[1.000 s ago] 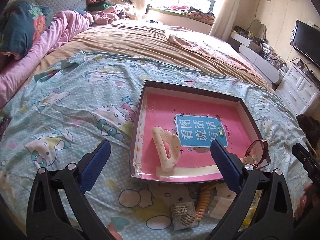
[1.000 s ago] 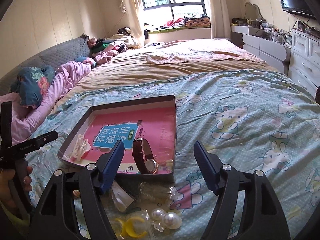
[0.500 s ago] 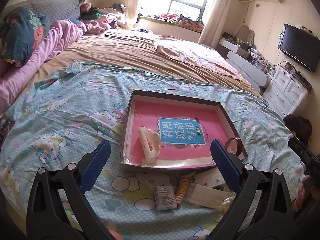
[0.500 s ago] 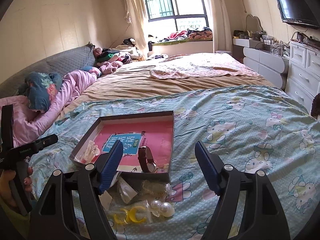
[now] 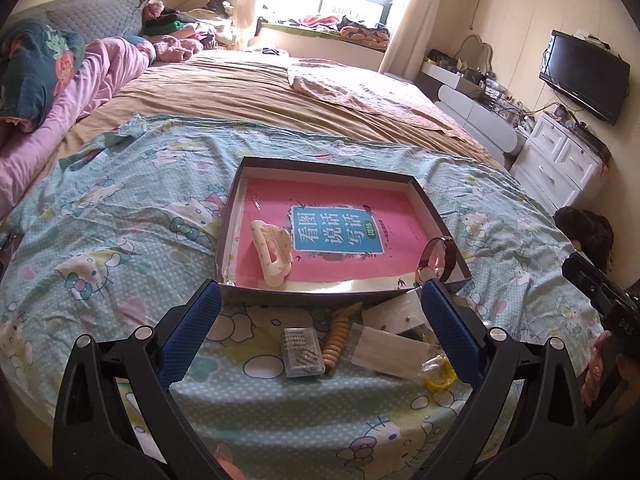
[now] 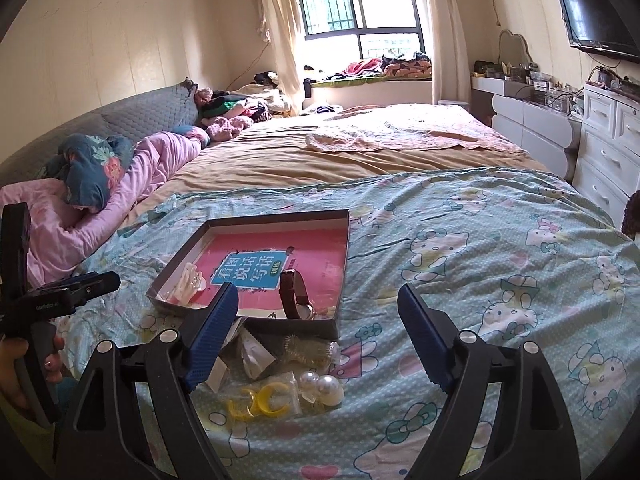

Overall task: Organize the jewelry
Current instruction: 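Withdraw both open tools from the tray toward the remaining items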

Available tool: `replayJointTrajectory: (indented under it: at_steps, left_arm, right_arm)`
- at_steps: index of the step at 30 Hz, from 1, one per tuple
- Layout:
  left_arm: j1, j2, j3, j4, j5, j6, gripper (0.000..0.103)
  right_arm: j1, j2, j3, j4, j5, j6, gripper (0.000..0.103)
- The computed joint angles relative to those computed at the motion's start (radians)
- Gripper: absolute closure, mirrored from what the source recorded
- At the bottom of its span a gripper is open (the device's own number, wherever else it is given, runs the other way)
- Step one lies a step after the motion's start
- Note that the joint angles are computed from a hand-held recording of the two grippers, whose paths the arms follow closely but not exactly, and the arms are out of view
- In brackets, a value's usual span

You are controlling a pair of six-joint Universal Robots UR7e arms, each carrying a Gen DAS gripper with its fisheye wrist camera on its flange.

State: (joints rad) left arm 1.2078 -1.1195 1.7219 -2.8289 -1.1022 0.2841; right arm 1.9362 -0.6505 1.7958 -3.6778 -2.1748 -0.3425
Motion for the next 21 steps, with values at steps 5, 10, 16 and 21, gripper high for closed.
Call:
replayJointTrajectory:
  at_steps: [5, 10, 16, 21]
  left_arm:
    - [-0.009, -0.006, 0.03, 0.021, -0.004, 0.001, 0.01]
    - [-0.023, -0.005, 0.061, 0.035, 0.008, 0.016, 0.01]
    - [-0.032, 0.002, 0.089, 0.059, 0.014, 0.026, 0.01]
    - [-0.037, 0.017, 0.103, 0.086, 0.02, 0.03, 0.01]
  right_arm:
    - [-0.002, -0.009, 0.024, 0.009, -0.001, -0.003, 0.022]
    - [-0.009, -0.017, 0.046, 0.02, -0.002, -0.006, 0.022]
    - [-0.021, -0.024, 0.068, 0.04, -0.003, 0.001, 0.022]
    - [-0.035, -0.031, 0.087, 0.058, -0.007, 0.01, 0.022]
